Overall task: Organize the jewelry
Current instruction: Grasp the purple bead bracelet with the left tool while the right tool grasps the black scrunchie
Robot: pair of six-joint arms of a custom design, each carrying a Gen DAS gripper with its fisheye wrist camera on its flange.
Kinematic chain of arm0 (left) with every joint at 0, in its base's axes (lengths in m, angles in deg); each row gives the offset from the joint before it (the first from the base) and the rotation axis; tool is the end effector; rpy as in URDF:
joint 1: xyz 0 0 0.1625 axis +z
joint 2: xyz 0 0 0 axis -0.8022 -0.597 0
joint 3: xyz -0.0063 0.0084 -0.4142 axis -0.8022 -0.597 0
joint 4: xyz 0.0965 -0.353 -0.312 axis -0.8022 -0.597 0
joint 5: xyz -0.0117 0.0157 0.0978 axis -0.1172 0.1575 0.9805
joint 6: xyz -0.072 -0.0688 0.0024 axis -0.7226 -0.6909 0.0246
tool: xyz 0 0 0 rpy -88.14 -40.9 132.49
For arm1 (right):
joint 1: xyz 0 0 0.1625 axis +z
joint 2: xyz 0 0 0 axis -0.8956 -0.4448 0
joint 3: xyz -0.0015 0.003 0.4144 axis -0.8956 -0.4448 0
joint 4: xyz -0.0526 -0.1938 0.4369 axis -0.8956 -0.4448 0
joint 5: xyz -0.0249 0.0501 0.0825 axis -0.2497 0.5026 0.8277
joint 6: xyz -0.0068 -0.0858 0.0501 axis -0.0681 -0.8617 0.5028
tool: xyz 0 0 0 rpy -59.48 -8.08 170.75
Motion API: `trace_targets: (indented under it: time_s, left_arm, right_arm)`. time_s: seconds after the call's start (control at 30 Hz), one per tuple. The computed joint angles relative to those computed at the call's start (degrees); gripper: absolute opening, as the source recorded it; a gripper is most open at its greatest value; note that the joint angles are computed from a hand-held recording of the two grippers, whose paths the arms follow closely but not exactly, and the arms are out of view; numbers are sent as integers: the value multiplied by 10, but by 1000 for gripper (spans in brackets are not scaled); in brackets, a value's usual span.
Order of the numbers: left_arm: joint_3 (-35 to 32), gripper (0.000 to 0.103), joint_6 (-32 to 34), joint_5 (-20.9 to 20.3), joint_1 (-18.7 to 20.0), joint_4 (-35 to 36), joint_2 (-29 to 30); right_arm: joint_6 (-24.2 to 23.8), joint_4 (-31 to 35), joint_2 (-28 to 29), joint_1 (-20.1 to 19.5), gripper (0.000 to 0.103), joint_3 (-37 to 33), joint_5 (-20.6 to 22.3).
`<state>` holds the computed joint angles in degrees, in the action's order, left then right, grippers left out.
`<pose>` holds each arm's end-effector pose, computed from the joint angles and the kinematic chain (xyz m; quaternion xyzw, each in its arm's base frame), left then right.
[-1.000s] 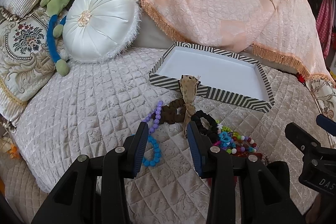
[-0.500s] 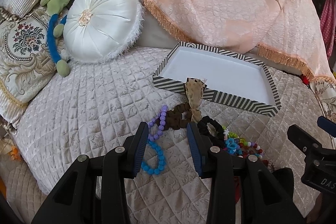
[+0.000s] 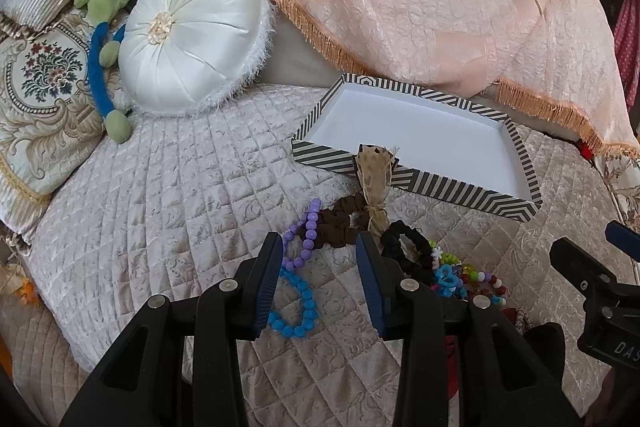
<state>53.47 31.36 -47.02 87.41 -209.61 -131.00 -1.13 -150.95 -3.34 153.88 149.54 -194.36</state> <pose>-0.4146 -0.5337 -0.0114 0.2525 0.8688 -0.2988 0.3035 0.0707 -0.4614 0.3467 0.0222 -0.8279 0.3900 0.4025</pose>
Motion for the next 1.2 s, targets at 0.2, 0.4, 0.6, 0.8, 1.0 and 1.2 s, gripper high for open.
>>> trace_targets:
  time_s: [0.2,0.4,0.6,0.8,1.0,1.2]
  left_arm:
    - [-2,27,-4,-11,7,13,-3]
    - [-7,27,-12,-63,36,43,-26]
    - [-15,27,-26,-115,69,57,-47]
    - [-27,27,-29,-133,84,63,-48]
    - [-42,31,-6,-166,94,87,-34]
    - [-59,36,40,-186,96,108,-13]
  right_arm:
    - [2,14,-7,-8,102,1,14]
    - [-8,62,-38,-32,102,4,53]
    - [1,138,-60,-55,88,-2,108]
    - [-2,220,-34,-71,64,-39,185]
    - [-17,279,46,-66,51,-103,185]
    - [-30,329,99,-62,50,-147,177]
